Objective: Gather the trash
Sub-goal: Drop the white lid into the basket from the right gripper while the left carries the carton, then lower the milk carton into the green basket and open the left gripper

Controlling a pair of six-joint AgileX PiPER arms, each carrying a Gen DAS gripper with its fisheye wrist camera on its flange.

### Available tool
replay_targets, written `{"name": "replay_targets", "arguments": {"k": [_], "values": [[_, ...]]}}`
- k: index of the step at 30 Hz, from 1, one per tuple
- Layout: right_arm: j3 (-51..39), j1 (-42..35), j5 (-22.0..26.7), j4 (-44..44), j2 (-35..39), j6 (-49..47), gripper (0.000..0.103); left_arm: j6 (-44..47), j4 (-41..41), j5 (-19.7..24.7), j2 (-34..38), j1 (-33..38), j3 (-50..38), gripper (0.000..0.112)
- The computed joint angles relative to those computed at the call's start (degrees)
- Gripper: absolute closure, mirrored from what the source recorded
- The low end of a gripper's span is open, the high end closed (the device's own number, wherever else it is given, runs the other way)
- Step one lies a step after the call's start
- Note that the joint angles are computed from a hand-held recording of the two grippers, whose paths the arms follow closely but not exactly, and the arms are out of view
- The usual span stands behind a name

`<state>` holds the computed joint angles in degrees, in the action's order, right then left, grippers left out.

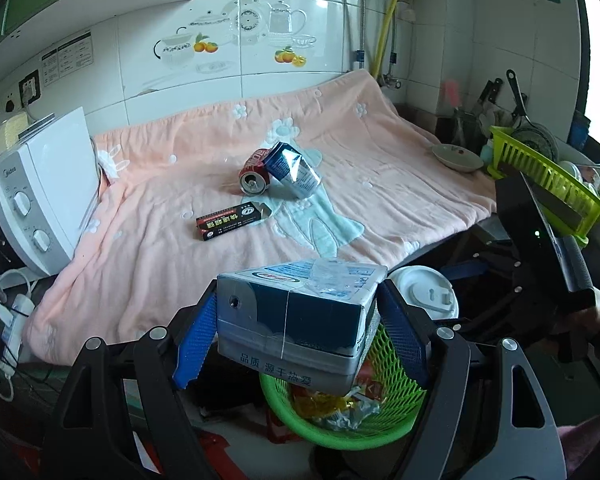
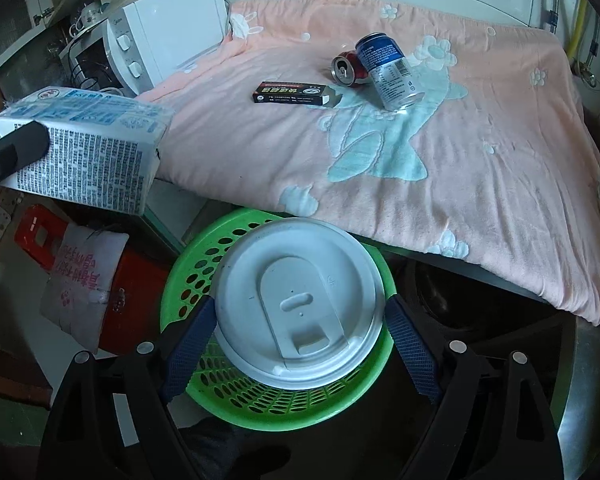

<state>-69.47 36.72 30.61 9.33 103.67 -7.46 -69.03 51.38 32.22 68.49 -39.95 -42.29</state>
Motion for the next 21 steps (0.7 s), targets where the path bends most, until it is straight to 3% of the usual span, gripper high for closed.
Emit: {"name": "replay_targets", "arguments": {"k": [6,11,21], "values": [[1.8,0.8,-0.8,-0.4,-2.7,0.2,0.016,-3.9,1.7,5.4,-2.9,-4.9,1.7,0.036],[4.1,-0.1,-1.4,-2.4,-6.6,2.0,0.016,-2.7,-0.7,7.2,-2.5,-7.1,1.3,0.036],[9.5,-2.6,-2.9,-4.3,-11.7,5.8,0.016,1.8,-7.3,5.5,5.1,-7.9,-1.1,0.036]]}}
